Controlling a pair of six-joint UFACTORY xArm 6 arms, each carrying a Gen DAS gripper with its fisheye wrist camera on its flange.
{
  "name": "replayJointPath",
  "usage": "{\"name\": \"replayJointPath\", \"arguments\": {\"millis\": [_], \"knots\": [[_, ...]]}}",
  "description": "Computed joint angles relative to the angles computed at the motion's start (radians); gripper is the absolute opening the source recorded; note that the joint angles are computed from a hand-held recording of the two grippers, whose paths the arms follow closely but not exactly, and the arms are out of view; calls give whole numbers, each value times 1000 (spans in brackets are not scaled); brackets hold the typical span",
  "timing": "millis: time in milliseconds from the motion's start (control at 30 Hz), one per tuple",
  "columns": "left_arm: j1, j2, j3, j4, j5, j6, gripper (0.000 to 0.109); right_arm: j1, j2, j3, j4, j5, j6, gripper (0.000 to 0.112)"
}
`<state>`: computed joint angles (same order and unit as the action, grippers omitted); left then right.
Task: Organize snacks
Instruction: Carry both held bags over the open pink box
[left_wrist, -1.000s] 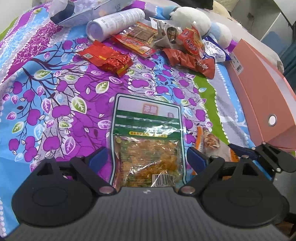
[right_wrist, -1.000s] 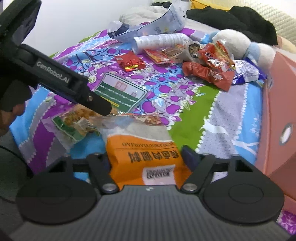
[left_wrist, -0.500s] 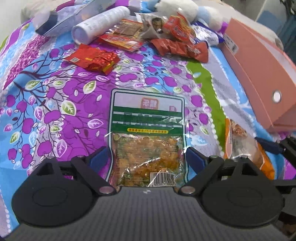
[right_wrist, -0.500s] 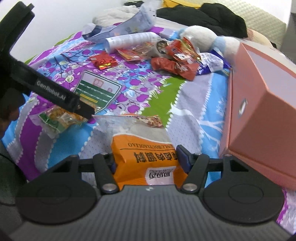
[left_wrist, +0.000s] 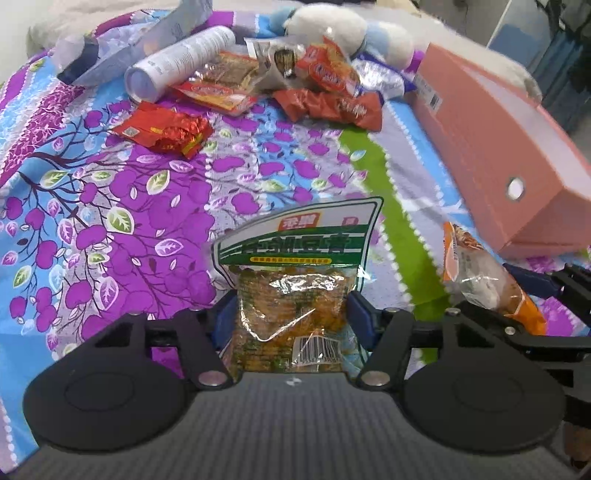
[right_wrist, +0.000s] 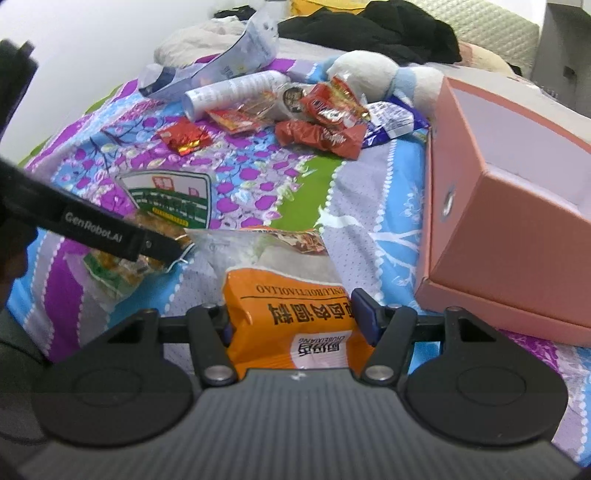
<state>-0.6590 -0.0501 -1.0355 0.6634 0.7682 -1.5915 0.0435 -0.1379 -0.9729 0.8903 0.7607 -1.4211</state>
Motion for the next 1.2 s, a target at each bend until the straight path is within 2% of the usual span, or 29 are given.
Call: {"name": "replayJointPath", "arguments": {"millis": [167,333,500,667,933,1200], "knots": [[-24,-43,-7,45,23,-56,67,-11,-44,-5,6,10,67,63],[-59,-77,-58,95,102,-86,67,-29,-88,-19,28,32,85,63],[-97,-78,-143,152,174,-105,67,-59,-120,-49,65,54,104,63],[-129,-51,-238,186,207,-91,67,-95,-140,-84,91,66,141,63],[-157,51,-410,186,193,-32,67,-169,-145,-133,98,86,185,63],[-144,206,-609,124,130,99,67,-231,-117,-176,86,78,234,63]]}}
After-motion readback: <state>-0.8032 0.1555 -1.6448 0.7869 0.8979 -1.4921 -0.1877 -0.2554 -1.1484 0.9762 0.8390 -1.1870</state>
